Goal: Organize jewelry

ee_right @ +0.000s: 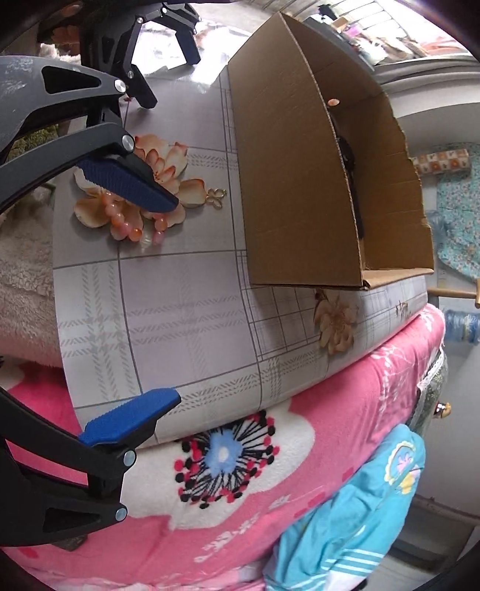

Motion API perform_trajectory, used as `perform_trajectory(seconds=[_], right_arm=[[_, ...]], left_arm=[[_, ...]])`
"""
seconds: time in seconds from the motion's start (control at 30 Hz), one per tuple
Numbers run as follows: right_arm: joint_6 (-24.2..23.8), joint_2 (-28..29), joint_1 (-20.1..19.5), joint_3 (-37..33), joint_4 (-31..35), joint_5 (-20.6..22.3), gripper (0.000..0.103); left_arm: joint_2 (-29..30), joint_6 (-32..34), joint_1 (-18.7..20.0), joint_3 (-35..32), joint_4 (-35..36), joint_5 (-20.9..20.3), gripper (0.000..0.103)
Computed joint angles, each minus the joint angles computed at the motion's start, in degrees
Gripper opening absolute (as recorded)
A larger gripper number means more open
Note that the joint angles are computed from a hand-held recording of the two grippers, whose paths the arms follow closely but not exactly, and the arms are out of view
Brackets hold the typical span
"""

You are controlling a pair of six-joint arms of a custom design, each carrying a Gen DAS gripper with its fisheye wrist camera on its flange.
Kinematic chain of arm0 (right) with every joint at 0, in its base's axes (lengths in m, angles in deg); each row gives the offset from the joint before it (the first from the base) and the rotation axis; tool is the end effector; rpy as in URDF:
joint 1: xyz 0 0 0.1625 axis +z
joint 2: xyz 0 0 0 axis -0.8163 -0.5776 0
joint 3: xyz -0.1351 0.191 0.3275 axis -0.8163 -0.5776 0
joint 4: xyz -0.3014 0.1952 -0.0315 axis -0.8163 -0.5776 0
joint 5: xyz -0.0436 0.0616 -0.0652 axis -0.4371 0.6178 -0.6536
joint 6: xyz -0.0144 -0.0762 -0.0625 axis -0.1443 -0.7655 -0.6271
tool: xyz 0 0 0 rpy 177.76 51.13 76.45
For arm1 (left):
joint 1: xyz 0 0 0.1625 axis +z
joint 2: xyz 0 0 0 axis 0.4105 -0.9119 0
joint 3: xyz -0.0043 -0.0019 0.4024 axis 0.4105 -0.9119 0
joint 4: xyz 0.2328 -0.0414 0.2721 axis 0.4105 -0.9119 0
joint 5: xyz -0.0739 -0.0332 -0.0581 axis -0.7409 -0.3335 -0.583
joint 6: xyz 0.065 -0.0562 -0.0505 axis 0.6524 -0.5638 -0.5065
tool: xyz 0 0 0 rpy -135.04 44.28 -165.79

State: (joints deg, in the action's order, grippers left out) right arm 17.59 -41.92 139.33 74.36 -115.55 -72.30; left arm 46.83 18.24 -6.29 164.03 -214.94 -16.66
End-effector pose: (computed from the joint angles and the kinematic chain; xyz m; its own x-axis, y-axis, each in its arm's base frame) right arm 0.0388 -0.3514 0.3663 -0.6305 -0.0630 0.7736 -0.3987 0.8815 -0.2531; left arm -0.2905 -0.2938 -0.0213 -0.6881 0.2059 -0.6958 0.4293 0.8886 -0.1617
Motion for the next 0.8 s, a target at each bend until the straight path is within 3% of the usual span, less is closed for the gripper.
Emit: perform_trajectory(seconds=[0.33, 0.6, 0.8], right_arm=[[0.7, 3.3, 1.1, 1.0, -6.7, -4.1, 0.095], [-6.4, 6.1, 1.2, 3.6, -21.3, -6.3, 0.095], [-9.5, 6.1, 1.5, 4.6, -26.7, -4.7, 0.095]], left_arm=[[2.1, -6.4, -1.7, -3.1, 3.7, 0.9, 0.098], [1.8, -5.8, -0.6, -2.5, 2.9, 1.3, 0.098], [1.7, -5.8, -0.6, -2.6, 3.0, 1.2, 0.098]])
